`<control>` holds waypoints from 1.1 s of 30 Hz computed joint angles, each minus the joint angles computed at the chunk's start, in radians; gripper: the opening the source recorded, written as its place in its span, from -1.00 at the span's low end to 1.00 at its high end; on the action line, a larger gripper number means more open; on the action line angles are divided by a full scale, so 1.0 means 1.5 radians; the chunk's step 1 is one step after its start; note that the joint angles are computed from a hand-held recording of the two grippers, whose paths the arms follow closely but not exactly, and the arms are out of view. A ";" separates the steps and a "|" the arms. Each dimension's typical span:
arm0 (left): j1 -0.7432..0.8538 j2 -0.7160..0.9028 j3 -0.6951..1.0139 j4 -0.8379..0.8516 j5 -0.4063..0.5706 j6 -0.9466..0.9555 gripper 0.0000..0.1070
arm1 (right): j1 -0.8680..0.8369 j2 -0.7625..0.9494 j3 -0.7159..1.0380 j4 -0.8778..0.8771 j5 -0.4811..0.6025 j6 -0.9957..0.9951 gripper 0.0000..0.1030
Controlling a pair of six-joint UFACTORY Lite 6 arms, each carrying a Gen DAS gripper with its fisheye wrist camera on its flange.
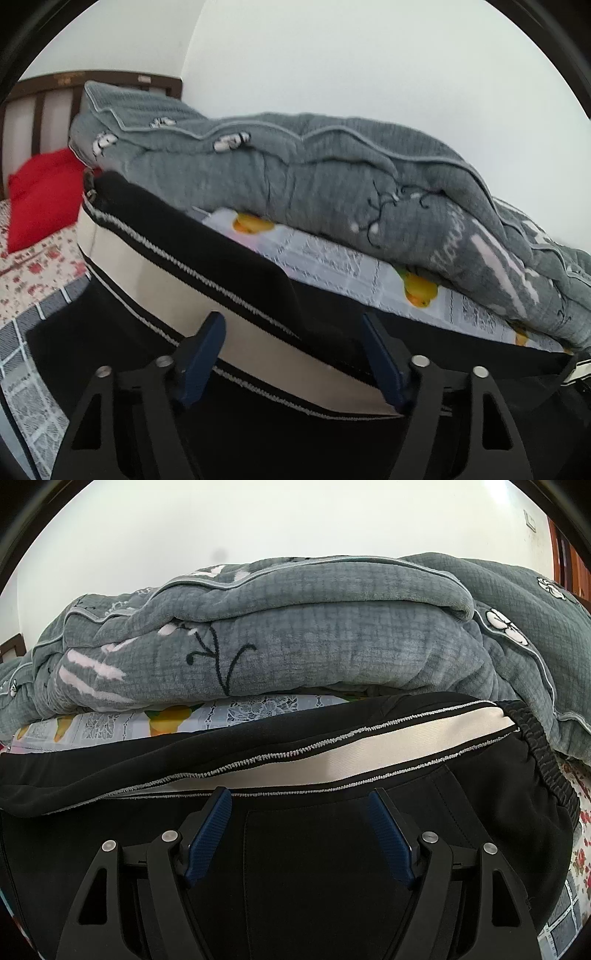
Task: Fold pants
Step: 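Lift the waistband with both grippers and hold it up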
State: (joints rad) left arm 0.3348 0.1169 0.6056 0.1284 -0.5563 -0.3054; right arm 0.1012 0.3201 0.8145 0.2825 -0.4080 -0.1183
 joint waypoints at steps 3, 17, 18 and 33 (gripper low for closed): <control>0.003 0.008 0.007 0.029 0.007 -0.029 -0.03 | 0.000 0.000 0.000 0.000 0.000 0.000 0.46; 0.063 -0.026 -0.047 0.080 -0.118 -0.102 -0.83 | 0.000 -0.001 -0.002 0.000 -0.002 -0.003 0.46; 0.066 -0.026 -0.046 0.081 -0.118 -0.105 -0.83 | 0.000 -0.002 -0.002 0.000 -0.003 -0.004 0.46; 0.005 -0.054 -0.057 -0.024 -0.092 0.018 -0.83 | 0.000 0.000 0.000 0.001 -0.002 -0.006 0.46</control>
State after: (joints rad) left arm 0.3427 0.0354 0.5199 0.0918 -0.6949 -0.2780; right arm 0.1010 0.3198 0.8138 0.2833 -0.4117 -0.1274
